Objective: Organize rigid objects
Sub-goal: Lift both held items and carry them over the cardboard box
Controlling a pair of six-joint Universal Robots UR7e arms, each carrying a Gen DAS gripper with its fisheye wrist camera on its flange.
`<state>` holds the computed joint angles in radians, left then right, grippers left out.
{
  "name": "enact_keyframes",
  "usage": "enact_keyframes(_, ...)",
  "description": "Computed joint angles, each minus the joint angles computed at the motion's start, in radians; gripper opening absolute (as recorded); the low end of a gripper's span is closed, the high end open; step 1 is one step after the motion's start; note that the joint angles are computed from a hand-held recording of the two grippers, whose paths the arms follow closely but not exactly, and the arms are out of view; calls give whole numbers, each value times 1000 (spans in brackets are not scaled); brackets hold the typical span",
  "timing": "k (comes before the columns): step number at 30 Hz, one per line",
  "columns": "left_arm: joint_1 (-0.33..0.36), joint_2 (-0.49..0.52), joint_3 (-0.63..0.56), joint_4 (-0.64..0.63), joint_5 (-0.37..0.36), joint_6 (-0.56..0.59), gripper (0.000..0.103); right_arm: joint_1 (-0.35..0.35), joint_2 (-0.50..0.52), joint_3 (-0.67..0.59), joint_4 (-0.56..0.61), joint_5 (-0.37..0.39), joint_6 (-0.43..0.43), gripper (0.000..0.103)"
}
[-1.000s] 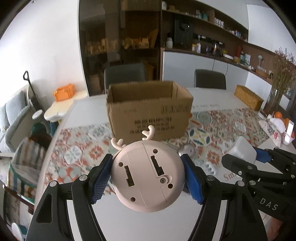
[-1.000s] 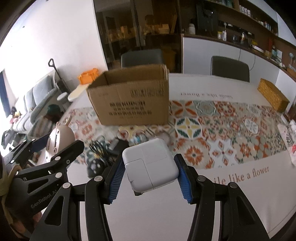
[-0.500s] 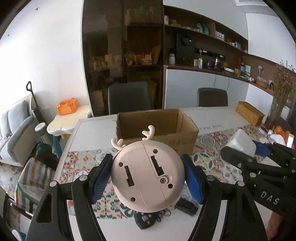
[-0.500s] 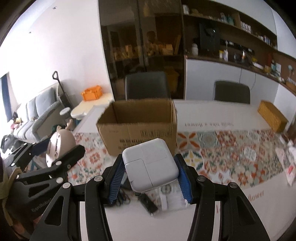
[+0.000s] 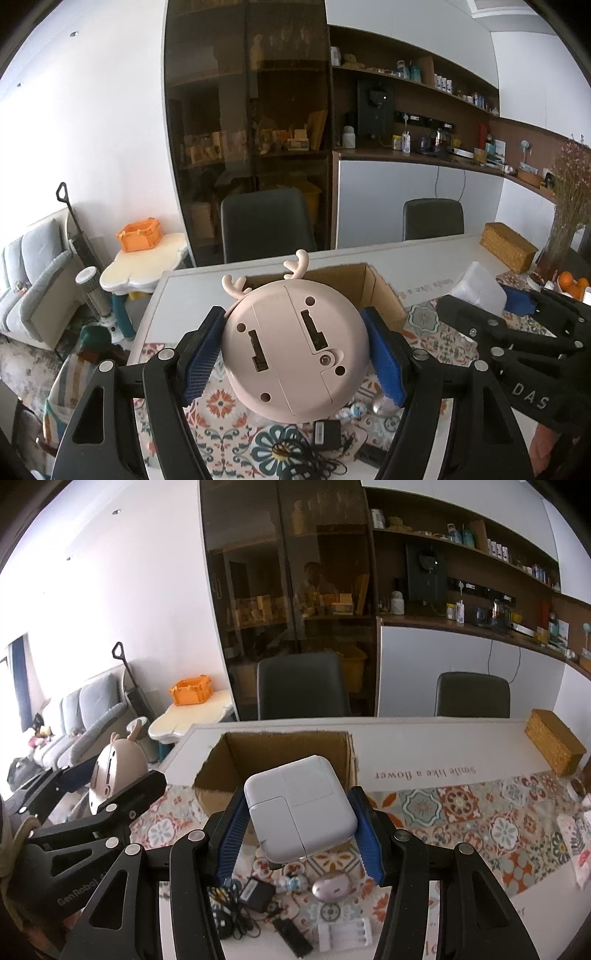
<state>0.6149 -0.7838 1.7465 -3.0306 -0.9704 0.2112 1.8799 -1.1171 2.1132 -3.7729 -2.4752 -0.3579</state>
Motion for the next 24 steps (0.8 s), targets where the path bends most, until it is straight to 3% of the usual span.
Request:
enact_keyframes(6,16,49,-102,67,-5,23,73,-18,8,-67,44,13,-32,54)
enact_keyframes(14,60,120,-270,270,-45,-38,73,-72,-6,-163,241,46,30,54)
enact_keyframes(24,93,232,-477,508,-26,-77,73,-137,11,-275,459,69,110,54)
